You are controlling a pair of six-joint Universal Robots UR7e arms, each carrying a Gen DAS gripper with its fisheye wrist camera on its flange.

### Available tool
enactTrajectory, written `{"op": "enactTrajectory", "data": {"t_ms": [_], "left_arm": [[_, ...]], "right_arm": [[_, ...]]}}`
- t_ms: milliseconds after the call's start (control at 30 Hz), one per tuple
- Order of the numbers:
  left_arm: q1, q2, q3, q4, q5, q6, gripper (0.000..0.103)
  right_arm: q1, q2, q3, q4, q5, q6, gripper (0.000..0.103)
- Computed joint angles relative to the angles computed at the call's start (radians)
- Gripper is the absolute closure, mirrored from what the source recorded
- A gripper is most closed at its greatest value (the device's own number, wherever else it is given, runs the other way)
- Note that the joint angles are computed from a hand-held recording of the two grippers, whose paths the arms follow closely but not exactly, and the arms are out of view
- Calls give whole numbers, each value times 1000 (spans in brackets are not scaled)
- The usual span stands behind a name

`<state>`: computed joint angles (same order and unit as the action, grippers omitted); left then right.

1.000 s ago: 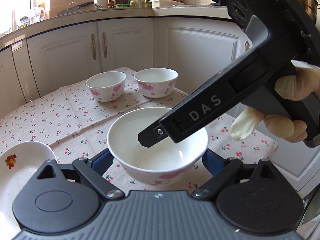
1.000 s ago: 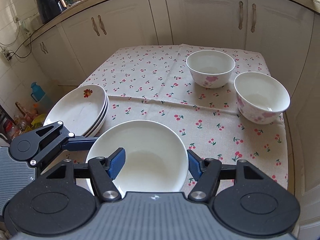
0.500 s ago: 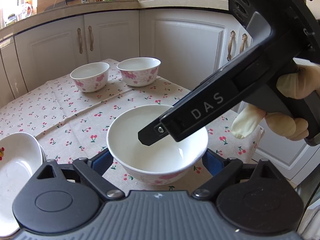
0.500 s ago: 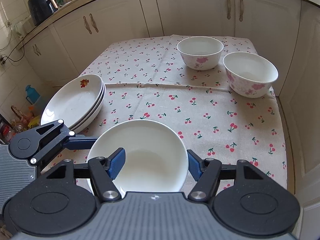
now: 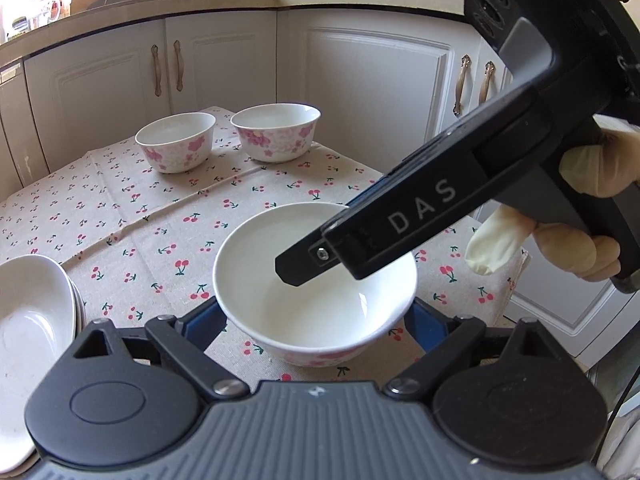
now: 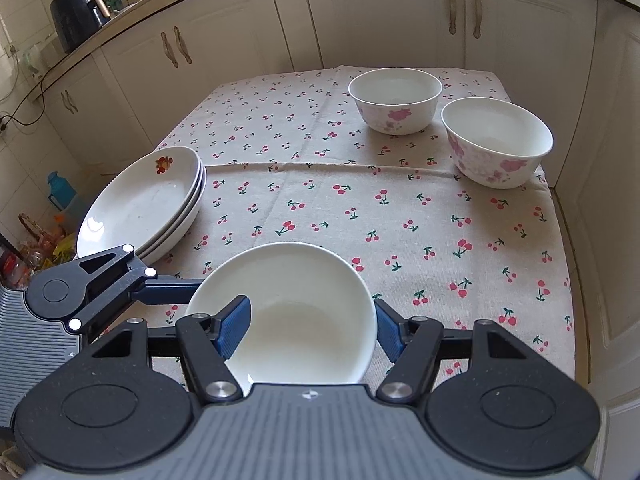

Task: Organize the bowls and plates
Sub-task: 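Lower the held bowl onto the cloth with the right tool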

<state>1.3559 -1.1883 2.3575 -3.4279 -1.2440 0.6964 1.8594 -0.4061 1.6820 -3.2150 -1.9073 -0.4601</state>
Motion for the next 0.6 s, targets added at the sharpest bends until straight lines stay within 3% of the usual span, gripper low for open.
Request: {"op": "enactTrajectory", "data": {"t_ms": [267, 333, 367, 600], "left_arm": [[8, -9, -7, 30, -14, -2, 7], [15, -17, -12, 52, -29, -1, 6], [18, -22, -13, 63, -36, -2, 6], [26, -62, -3, 126, -34, 9, 6]], "right_arm": [[-8, 2, 4, -10, 31, -9, 22], [-7, 9, 6, -30, 26, -6, 3], [-6, 13, 7, -46, 20, -9, 1], [-25, 0, 46, -104, 34, 33, 0]]}}
